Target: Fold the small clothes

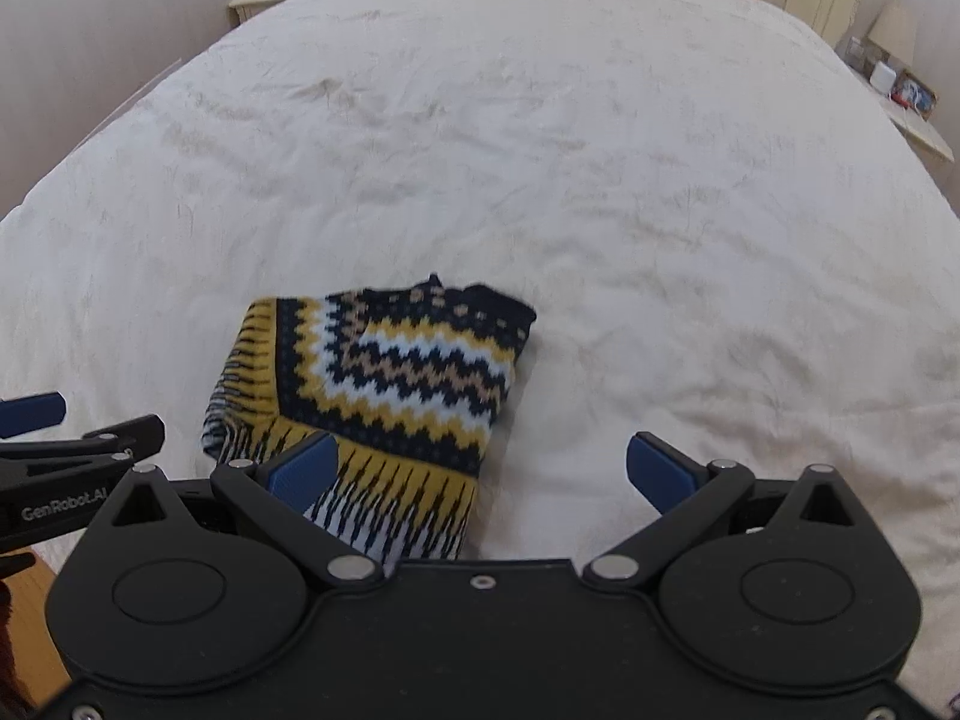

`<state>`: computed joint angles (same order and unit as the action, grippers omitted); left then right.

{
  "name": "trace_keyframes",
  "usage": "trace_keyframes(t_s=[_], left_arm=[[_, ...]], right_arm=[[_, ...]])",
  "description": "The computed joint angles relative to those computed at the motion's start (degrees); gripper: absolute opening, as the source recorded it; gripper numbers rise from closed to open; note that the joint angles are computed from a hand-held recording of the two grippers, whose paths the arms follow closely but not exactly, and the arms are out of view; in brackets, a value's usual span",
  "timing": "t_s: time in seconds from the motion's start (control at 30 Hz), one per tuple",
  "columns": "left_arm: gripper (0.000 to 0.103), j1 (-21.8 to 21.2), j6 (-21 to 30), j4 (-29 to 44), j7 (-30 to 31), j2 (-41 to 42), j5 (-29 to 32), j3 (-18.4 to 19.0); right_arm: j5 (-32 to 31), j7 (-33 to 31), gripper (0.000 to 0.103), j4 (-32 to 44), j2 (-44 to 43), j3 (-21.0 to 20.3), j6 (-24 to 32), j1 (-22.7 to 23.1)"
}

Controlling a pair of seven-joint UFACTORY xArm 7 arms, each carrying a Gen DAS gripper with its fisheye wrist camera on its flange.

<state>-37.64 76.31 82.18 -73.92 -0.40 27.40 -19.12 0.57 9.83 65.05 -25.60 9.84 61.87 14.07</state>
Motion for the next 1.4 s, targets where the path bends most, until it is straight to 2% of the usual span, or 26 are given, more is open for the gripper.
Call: trace_keyframes(t_s=[0.33,0.83,1.4], left_arm=[[0.077,1.8,-1.9,-4.8,6.0,-3.8,-6.6,-0.1],[0.077,4.6,-4.3,-9.0,10.9,-8.6,-12.6,-0.7],[0.077,5.8,-4.0,-9.1,11.8,-9.3,-13.8,-1.7]], right_arm=[[-0.3,6.0,0.102,-0.2,-1.8,2.0,4.3,0.5],[-1.7,13.4,0.102,-1.8,-5.1,3.9,5.7,1.3],[-1.6,17.2,0.102,-3.3,-7.3,4.4,4.2,1.5]])
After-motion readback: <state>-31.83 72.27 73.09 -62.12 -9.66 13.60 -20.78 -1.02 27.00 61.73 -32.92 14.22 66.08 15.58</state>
